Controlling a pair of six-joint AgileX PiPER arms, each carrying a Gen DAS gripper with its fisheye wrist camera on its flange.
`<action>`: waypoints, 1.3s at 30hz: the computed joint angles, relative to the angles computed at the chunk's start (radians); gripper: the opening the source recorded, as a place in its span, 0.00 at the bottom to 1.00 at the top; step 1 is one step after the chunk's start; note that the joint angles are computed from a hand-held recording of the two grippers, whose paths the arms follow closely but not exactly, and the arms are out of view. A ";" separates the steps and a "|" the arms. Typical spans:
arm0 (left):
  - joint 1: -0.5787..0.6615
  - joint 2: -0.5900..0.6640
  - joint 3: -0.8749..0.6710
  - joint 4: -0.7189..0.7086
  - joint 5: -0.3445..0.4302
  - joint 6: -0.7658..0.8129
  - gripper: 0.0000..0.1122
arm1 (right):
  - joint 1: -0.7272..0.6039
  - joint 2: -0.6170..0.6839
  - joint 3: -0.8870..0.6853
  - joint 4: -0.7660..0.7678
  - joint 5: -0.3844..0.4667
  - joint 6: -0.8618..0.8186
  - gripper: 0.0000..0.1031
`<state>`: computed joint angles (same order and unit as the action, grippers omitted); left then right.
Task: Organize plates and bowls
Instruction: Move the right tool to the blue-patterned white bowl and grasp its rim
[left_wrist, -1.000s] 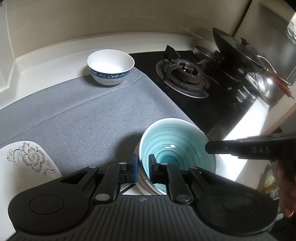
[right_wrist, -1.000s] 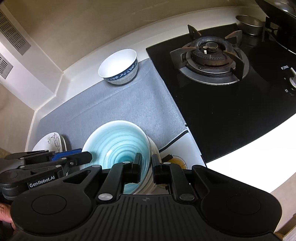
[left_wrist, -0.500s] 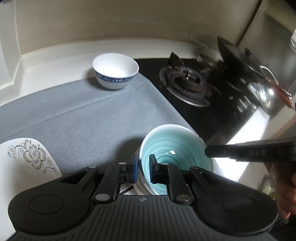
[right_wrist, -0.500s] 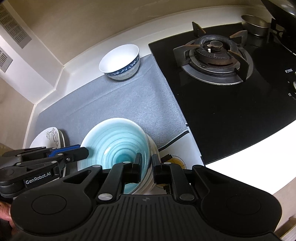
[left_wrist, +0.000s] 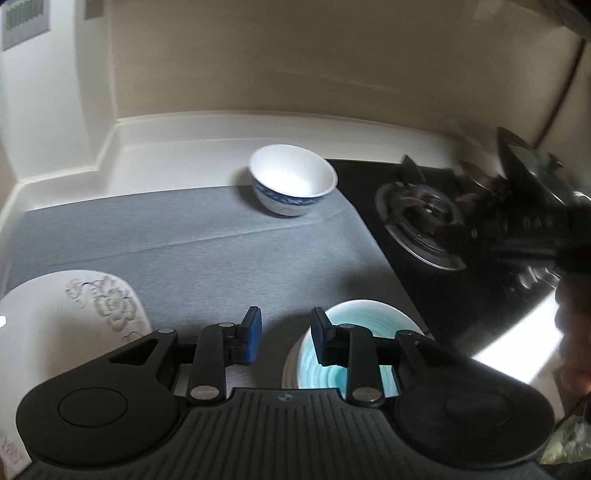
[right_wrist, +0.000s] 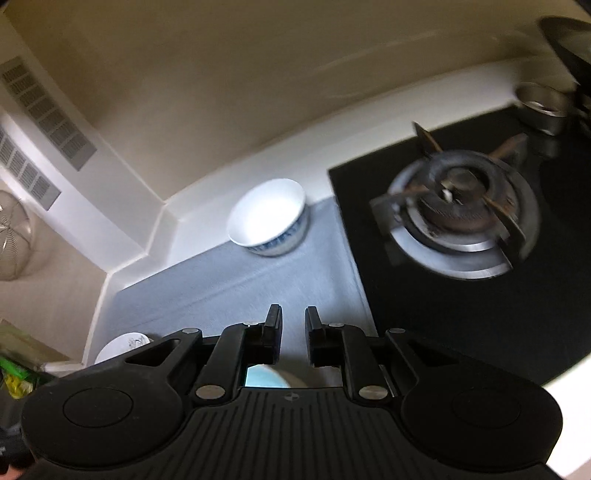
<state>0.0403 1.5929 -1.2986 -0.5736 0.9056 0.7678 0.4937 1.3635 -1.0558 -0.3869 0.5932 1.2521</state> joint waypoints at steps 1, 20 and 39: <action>-0.008 -0.012 0.006 0.023 -0.011 -0.041 0.29 | -0.033 0.009 -0.012 0.057 -0.018 -0.089 0.20; -0.057 -0.264 0.249 0.216 -0.167 -0.393 0.34 | -0.255 0.162 -0.124 0.638 -0.048 -0.832 0.36; -0.101 -0.544 0.405 0.465 -0.198 -0.624 0.34 | -0.395 0.507 -0.376 0.863 -0.097 -0.981 0.44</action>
<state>-0.0606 1.0487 -0.8938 -0.1087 0.7079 0.1434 0.0987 1.8705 -1.4321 0.4758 0.4959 0.2714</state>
